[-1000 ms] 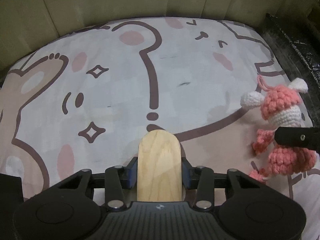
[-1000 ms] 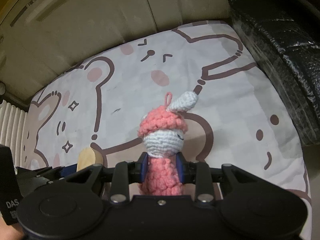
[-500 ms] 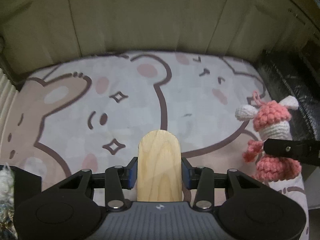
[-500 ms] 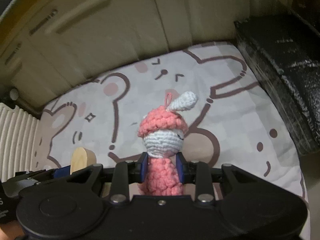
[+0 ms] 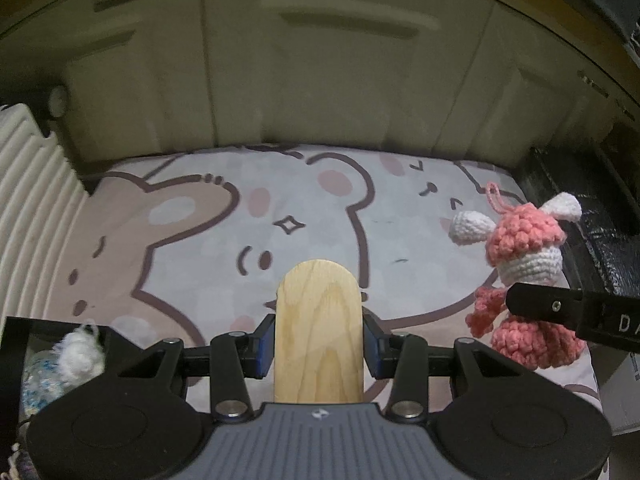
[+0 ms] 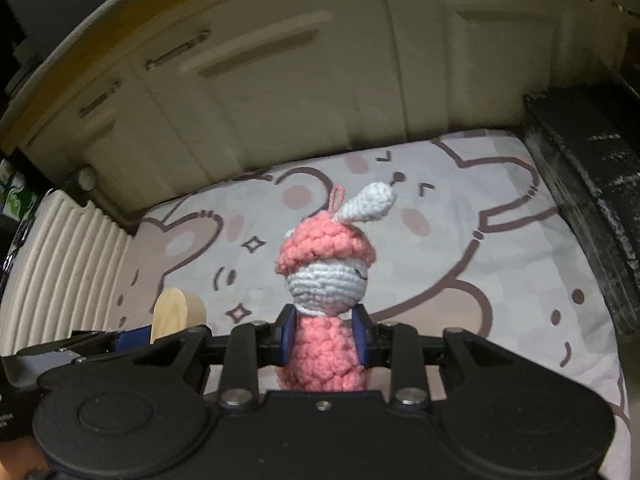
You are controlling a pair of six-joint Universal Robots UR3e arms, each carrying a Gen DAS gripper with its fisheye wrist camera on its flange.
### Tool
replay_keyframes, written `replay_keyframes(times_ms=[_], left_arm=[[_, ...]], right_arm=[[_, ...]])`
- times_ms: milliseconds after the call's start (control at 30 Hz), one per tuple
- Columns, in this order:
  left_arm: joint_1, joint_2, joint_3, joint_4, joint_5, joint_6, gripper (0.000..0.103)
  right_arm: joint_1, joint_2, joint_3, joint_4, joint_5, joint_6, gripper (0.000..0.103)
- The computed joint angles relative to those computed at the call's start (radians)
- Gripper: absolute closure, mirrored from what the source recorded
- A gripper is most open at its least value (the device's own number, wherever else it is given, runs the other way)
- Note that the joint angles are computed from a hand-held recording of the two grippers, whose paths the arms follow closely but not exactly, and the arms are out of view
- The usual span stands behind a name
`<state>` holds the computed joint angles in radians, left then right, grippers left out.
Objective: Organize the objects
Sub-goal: 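Carry the wooden block and pink bunny with both tools toward the black box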
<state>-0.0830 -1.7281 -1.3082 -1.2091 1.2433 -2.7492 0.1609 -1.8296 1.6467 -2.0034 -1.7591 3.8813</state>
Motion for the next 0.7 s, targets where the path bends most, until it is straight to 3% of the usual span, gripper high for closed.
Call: replay_keyframes(times_ms=[700], left_arm=[[0.336,0.130,-0.028,-0.102,-0.054,0.139,0.059]], right_arm=[[0.225,0.400,-0.394,-0.034,-0.043,-0.010,0.072]])
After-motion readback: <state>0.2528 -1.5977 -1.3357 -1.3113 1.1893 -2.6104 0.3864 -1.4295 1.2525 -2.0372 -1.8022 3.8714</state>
